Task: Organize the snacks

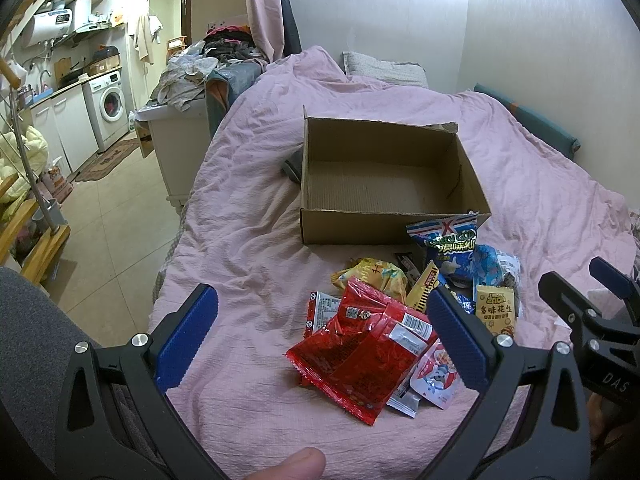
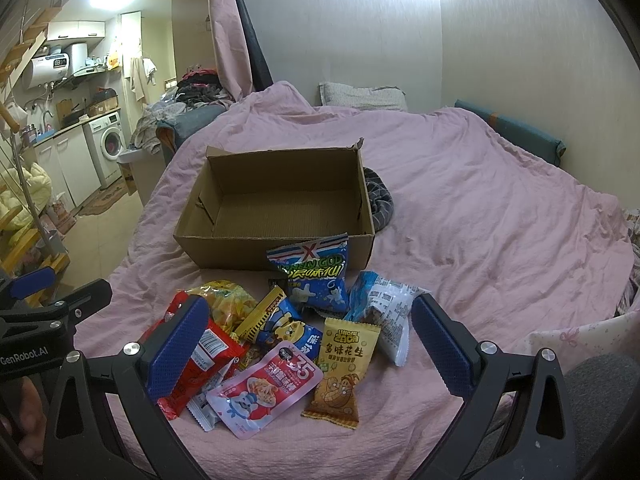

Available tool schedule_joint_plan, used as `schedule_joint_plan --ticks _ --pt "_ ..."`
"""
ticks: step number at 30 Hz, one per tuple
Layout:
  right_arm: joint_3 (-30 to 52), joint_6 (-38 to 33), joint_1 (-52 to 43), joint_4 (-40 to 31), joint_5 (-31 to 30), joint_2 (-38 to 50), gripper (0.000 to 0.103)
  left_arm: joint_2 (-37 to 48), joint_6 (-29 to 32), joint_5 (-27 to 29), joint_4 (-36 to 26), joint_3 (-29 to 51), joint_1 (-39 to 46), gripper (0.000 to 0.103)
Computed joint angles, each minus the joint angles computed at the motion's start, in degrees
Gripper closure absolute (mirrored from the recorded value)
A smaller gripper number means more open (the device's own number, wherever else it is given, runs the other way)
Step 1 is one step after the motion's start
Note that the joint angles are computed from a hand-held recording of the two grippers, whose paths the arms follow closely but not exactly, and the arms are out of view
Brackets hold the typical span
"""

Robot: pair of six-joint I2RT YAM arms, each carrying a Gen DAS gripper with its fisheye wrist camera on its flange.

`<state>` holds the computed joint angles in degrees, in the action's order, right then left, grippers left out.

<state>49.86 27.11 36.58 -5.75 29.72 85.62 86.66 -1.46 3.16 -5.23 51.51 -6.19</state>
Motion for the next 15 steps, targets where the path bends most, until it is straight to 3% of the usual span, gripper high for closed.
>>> schedule_joint_plan --ticks 15 --pt "0.0 -0.1 0.0 0.0 0.0 -0.1 0.000 0.8 0.2 0.1 1.0 -0.1 0.3 0.000"
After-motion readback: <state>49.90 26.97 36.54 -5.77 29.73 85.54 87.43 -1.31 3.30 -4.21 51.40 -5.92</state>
